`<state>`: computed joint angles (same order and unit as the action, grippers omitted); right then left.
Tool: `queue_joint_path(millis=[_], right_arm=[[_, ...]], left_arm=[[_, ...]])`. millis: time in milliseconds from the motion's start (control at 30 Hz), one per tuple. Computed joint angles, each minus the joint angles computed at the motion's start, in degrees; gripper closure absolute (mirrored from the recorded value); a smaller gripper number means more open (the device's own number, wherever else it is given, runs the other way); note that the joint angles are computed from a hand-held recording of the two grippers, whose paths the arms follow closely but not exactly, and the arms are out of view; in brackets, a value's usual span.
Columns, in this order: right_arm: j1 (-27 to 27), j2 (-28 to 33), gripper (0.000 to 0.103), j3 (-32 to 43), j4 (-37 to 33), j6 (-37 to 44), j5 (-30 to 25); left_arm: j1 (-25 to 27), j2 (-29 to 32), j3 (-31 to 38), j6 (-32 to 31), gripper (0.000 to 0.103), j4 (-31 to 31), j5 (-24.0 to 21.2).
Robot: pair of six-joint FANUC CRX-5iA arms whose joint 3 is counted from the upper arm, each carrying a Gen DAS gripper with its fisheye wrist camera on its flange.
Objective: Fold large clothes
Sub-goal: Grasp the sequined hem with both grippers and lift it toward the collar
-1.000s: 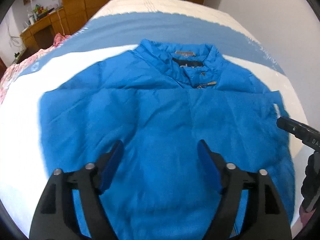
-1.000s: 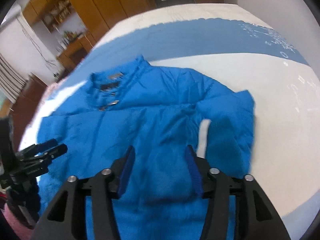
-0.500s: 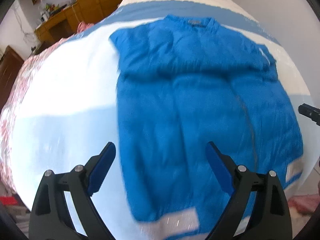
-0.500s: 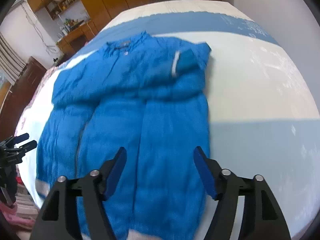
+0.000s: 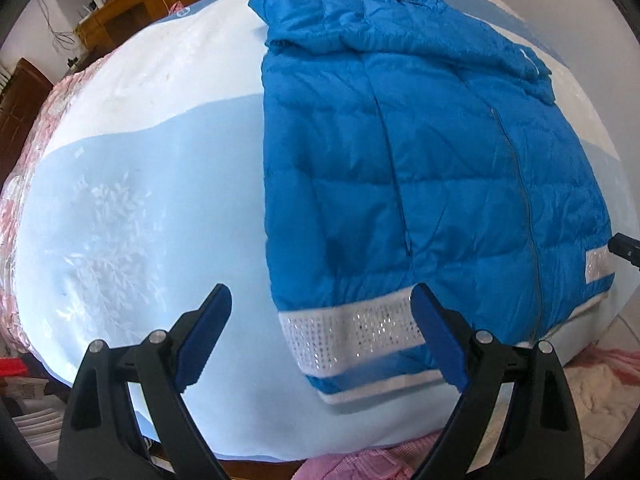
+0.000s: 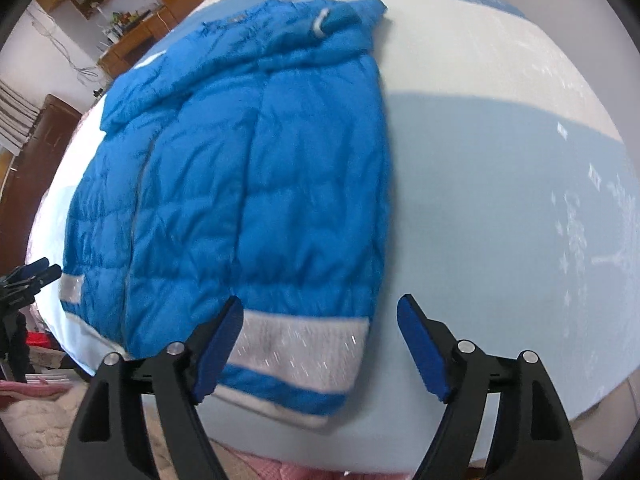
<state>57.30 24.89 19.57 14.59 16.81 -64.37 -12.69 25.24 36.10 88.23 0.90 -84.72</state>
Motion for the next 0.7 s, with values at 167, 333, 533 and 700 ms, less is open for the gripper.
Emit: queue_joint_path(millis=[167, 333, 533, 700], right_arm=[[0.2, -2.1, 0.023, -3.5, -2.3, -1.0, 2.1], [0.3, -3.8, 0.024, -7.4, -3.8, -3.0, 5.7], [0.9, -4.9, 0.024, -9.9, -2.9, -3.8, 8.3], [0.1, -5.9, 0.065, -11.3, -5.9, -2.0, 14.1]], left_arm=[[0.0, -0.6, -2.8, -0.2, 0.013, 0.8, 0.5], [1.3, -1.5, -7.4, 0.2, 0.013, 4.8, 1.9], [3.8, -2.9, -14.2, 0.8, 0.013, 12.5, 5.4], [4.4, -3.8, -16.6, -0.4, 0.044, 15.9, 6.8]])
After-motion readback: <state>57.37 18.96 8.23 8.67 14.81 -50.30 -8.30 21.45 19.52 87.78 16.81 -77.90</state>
